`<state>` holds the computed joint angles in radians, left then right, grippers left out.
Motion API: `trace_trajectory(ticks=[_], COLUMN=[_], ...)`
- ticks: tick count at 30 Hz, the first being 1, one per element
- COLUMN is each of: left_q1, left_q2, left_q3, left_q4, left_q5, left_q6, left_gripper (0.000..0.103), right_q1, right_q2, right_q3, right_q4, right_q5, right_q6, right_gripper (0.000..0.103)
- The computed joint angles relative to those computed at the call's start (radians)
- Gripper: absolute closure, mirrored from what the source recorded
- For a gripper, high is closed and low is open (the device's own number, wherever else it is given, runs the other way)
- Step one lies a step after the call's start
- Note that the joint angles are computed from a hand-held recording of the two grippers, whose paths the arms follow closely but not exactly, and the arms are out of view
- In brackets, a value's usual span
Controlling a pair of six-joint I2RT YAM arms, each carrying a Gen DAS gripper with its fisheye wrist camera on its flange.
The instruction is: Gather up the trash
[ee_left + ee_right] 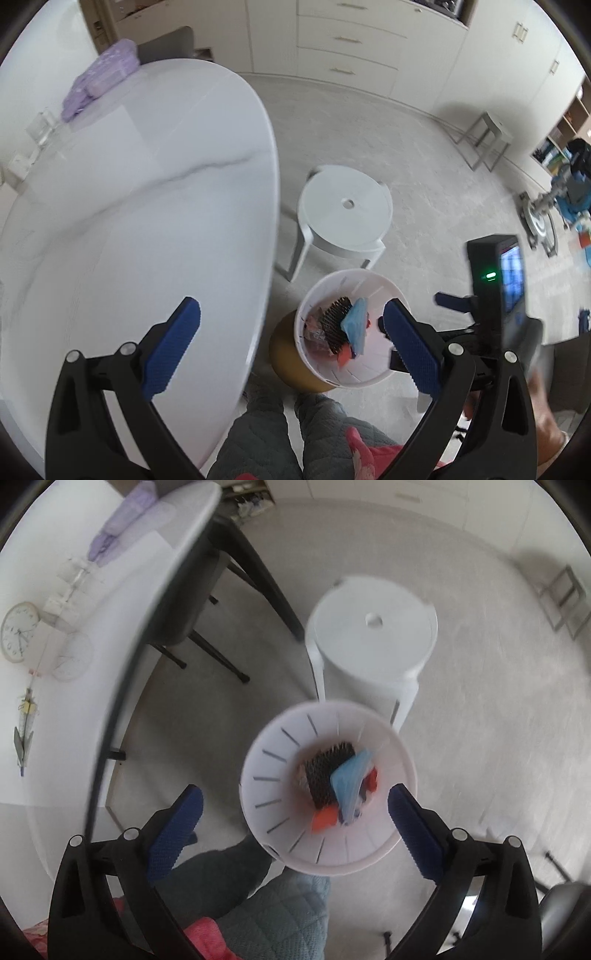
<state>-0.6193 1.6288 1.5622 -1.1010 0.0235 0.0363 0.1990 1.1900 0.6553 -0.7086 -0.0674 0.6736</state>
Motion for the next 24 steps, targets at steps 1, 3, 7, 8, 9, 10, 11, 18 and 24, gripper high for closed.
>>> trace_trajectory(ticks=[1,3,7,8,9,10,11,18,24], left_q1=[0.012,0.040,0.128,0.159,0.188,0.212,0.257,0.601,0.926], left_q2=[-0.011,-0.027,-0.057,-0.061,-0.062,-0.061,-0.060,-0.041,0.088], left_q3=[0.000,0.011,0.062,0.080,0.100,0.120,0.149,0.281,0.451], left_q4=[0.000,-0.003,-0.019,-0.025,-0.033,-0.044,-0.056,-0.089,-0.151], left_q5=[-0.003,0.000,0.015,0.024,0.032,0.041,0.057,0.126,0.234], left_q6=[0.002,0.011,0.042,0.054,0.066,0.076,0.099,0.269,0.355], left_gripper=[0.008,0.008,0.008,0.008,0.008,0.008,0.008,0.008,0.008], right_q1=[0.010,0.024,0.083,0.103,0.129,0.165,0.203,0.399,0.542], right_q2=[0.000,0.003,0.048,0.068,0.096,0.132,0.163,0.460,0.806], right_q3=[0.049,0.124,0.320,0.369,0.426,0.496,0.557,1.026,1.558], right_q4=[-0.036,-0.084,-0.161,-0.178,-0.197,-0.216,-0.228,-0.294,-0.467], right_q5=[0.021,0.046,0.102,0.116,0.136,0.165,0.192,0.300,0.366], right_q6=[-0.009,-0.016,0.000,0.001,0.002,0.002,0.006,0.016,0.003], right_gripper=[0.003,0.003,0.003,0.003,0.003,0.003,0.003,0.003,0.003])
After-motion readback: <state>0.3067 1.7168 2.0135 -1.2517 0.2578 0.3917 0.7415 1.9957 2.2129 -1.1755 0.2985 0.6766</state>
